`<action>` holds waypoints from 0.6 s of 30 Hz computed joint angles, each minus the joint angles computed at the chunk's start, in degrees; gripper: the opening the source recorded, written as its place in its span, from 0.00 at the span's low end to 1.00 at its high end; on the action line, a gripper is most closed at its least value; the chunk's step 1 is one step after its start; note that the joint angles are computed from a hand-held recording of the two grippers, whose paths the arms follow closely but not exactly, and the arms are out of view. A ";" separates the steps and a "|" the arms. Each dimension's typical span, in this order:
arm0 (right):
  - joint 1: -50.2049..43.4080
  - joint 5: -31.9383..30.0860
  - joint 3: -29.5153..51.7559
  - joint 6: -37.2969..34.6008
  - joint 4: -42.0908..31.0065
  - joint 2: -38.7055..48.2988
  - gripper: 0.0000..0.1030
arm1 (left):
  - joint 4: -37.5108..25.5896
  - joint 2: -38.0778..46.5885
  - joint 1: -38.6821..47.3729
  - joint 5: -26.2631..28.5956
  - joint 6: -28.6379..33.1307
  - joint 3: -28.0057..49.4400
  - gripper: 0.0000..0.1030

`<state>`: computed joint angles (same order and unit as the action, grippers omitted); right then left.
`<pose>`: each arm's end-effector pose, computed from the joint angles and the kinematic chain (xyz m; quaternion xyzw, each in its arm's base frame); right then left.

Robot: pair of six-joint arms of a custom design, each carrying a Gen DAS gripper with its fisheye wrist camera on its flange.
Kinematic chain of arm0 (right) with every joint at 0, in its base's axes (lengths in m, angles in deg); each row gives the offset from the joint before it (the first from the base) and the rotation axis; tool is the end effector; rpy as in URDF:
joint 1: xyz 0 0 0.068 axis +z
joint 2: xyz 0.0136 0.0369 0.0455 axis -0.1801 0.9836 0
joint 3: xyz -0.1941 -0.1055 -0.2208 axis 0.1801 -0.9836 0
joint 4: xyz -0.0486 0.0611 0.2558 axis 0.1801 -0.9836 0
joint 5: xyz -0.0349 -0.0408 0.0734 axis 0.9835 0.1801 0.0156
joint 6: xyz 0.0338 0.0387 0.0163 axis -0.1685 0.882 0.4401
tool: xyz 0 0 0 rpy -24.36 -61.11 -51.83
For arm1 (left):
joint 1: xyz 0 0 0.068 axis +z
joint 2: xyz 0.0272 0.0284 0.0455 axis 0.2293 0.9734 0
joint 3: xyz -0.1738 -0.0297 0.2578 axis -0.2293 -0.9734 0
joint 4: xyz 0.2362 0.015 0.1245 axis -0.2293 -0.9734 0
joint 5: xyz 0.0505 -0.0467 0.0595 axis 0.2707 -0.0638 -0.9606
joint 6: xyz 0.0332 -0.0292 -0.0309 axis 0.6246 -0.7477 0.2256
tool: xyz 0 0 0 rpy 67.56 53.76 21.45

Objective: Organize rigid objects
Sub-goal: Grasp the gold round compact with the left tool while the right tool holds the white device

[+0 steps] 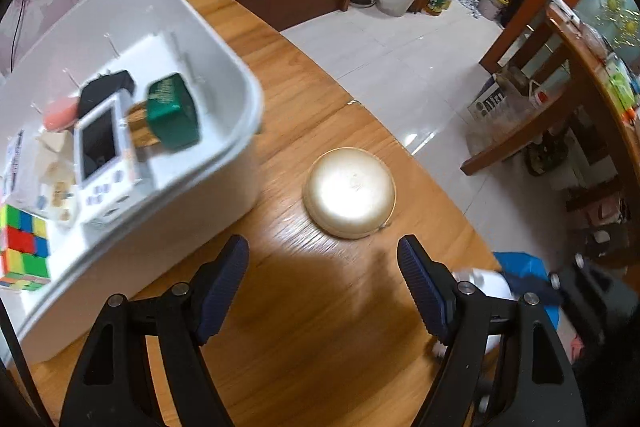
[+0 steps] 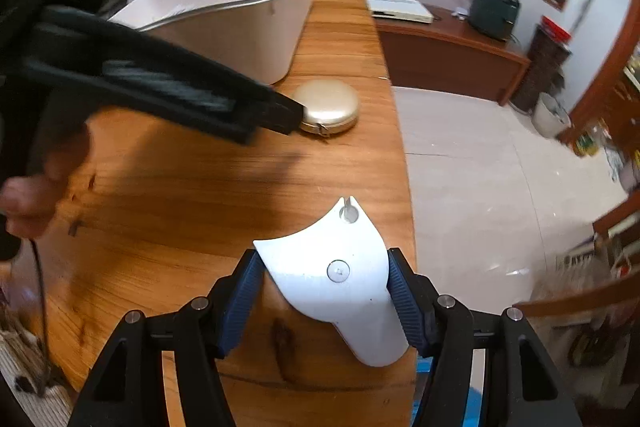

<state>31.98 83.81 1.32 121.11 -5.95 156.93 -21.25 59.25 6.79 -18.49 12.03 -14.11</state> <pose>0.2309 0.1942 0.0797 0.0509 0.9700 -0.0093 0.2374 0.3607 -0.0515 0.0977 0.3746 0.9096 -0.1186 0.1348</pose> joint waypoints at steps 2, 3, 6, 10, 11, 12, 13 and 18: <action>0.09 0.24 -0.64 0.42 0.36 -0.18 0.61 | 1.65 0.51 -1.50 -0.82 -2.25 -0.38 0.77; 0.26 0.20 -0.37 0.71 0.13 -0.06 0.61 | 2.00 0.66 -2.07 -1.08 -3.15 -0.42 0.77; 0.99 0.79 -0.13 1.61 -0.03 0.29 0.61 | 2.85 1.14 -3.58 -1.64 -5.85 -0.29 0.77; 1.65 1.32 -1.58 3.07 0.56 -0.49 0.61 | 5.03 1.90 -5.55 -3.88 -8.89 -0.35 0.81; 1.75 1.44 -1.65 3.30 0.62 -0.39 0.61 | 6.28 1.84 -6.38 -4.71 -9.74 -0.90 0.81; 1.75 1.46 -1.46 3.37 0.47 -0.21 0.61 | 7.40 1.80 -6.95 -5.55 -10.35 -1.37 0.81; 2.46 1.80 -1.64 4.09 0.06 -0.58 0.61 | 8.25 1.73 -7.30 -6.30 -10.87 -1.76 0.81; 3.49 1.90 -2.68 5.51 0.62 -1.30 0.61 | 11.71 1.35 -8.54 -8.89 -12.33 -3.55 0.78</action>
